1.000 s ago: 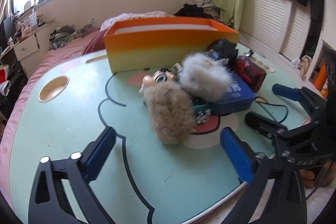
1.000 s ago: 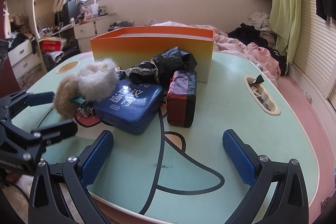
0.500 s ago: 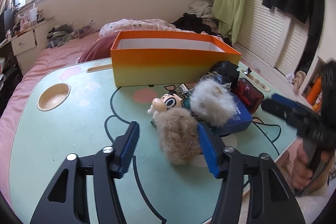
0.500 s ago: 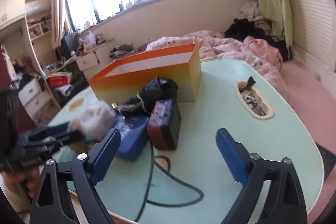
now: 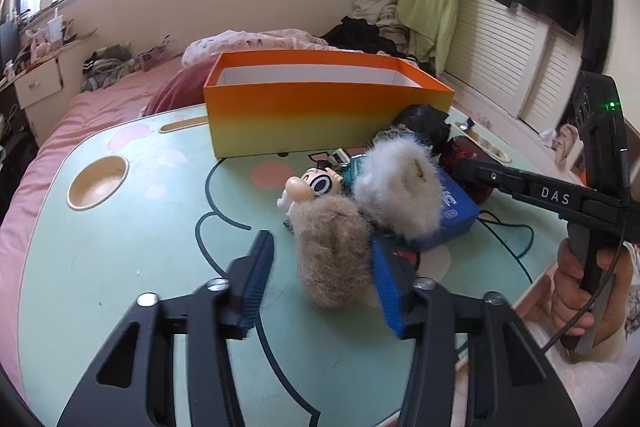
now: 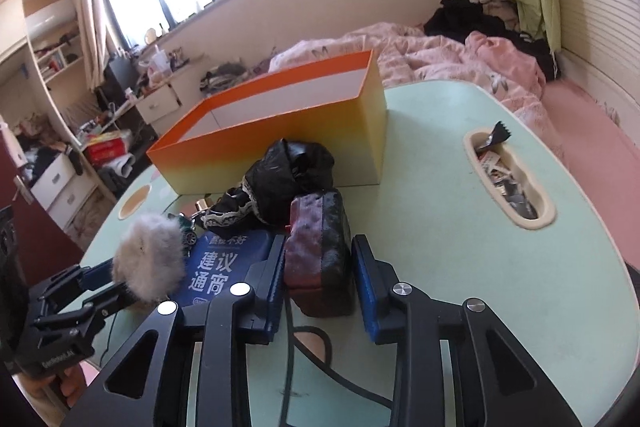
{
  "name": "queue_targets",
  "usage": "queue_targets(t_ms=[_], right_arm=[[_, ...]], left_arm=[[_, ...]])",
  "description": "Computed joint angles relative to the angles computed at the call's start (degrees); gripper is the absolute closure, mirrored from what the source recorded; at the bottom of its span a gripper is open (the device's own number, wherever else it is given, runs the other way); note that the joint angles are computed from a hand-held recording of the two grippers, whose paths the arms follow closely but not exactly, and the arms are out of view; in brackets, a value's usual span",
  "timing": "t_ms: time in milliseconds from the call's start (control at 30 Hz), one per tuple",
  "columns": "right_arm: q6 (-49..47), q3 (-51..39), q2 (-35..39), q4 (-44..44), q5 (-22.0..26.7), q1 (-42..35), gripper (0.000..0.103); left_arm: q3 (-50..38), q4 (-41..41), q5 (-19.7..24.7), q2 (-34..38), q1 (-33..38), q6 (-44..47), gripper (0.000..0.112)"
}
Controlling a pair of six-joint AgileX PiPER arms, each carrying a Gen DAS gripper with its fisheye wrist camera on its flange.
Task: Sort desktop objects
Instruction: 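Grasp the brown furry ball with the left tool, then lift the brown furry ball and drop it into the orange box with the left tool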
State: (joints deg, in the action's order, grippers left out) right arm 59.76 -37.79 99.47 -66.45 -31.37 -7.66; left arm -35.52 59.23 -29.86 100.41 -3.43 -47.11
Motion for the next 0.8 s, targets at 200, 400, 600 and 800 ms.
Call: queue_targets(t_ms=[200, 400, 600, 800], right_arm=[[-2.28, 3.01, -1.62, 0.40, -5.69, -4.99, 0.076], [3.77, 1.65, -5.10, -5.50, -8.86, -7.65, 0.076], [16.82, -9.62, -4.87, -13.38, -5.44, -0.17, 0.076], [30.80, -25.30, 5.73, -21.55, 4.03, 7.81, 0.074]], left_arm=[[-0.85, 12.37, -1.95, -0.63, 4.82, -8.22, 0.089], [-0.98, 19.47, -9.49, -5.46, 12.42, -15.41, 0.089], [-10.31, 19.61, -3.81, -6.89, 3.85, -23.18, 0.089], [-27.21, 20.26, 4.15, 6.62, -2.78, -34.92, 0.082]])
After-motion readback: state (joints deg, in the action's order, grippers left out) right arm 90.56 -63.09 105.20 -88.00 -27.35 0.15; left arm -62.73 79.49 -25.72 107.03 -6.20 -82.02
